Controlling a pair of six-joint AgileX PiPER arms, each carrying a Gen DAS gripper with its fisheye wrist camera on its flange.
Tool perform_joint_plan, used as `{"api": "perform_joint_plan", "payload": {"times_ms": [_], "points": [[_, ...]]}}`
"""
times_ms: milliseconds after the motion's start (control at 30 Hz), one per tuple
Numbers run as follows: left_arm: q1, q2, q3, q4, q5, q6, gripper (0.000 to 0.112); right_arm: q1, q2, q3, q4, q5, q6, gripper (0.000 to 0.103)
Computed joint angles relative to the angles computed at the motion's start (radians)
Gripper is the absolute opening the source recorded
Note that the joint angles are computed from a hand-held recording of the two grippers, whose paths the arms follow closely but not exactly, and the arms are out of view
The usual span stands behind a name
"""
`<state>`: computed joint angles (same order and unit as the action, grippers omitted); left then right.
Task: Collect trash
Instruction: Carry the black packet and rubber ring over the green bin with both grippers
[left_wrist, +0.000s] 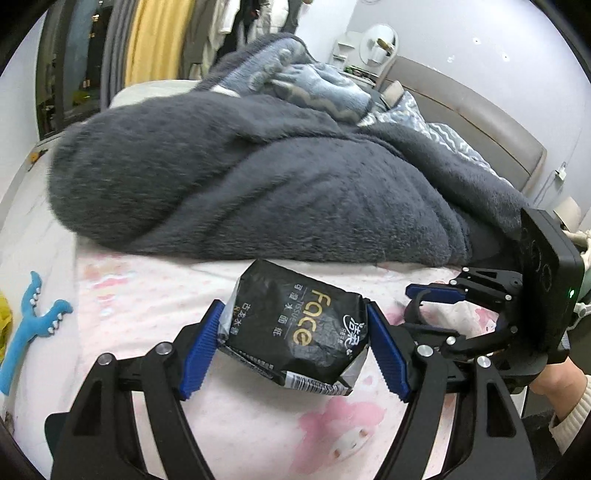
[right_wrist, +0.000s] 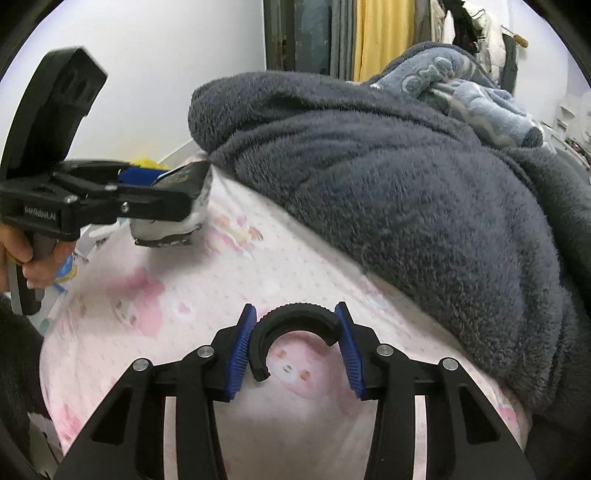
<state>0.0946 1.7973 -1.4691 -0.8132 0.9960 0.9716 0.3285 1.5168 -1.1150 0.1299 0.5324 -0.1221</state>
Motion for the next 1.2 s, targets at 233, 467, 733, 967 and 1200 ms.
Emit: {"api": "perform_joint_plan", "payload": {"times_ms": [233, 467, 733, 967, 1200], "points": [[0.092, -0.043, 0.018, 0.006, 0.013, 0.023, 0.078, 0.079, 0.037, -0.084, -0.117, 0.026, 0.239, 0.044], [0.186, -0.050, 0.019, 0.046, 0.000, 0.016, 0.078, 0.138, 0.089, -0.192, -0.120, 0.048, 0.371, 0.044], [0.261, -0.026, 0.004, 0.123, -0.032, -0.048, 0.078, 0.238, 0.209, -0.371, -0.154, 0.088, 0.452, 0.044], [0.334, 0.023, -0.033, 0.178, -0.029, -0.074, 0.078, 0.306, 0.327, -0.536, -0.161, 0.132, 0.474, 0.044], [0.398, 0.087, -0.086, 0.220, 0.021, -0.081, 0.078, 0.366, 0.450, -0.715, -0.169, 0.197, 0.482, 0.044]]}}
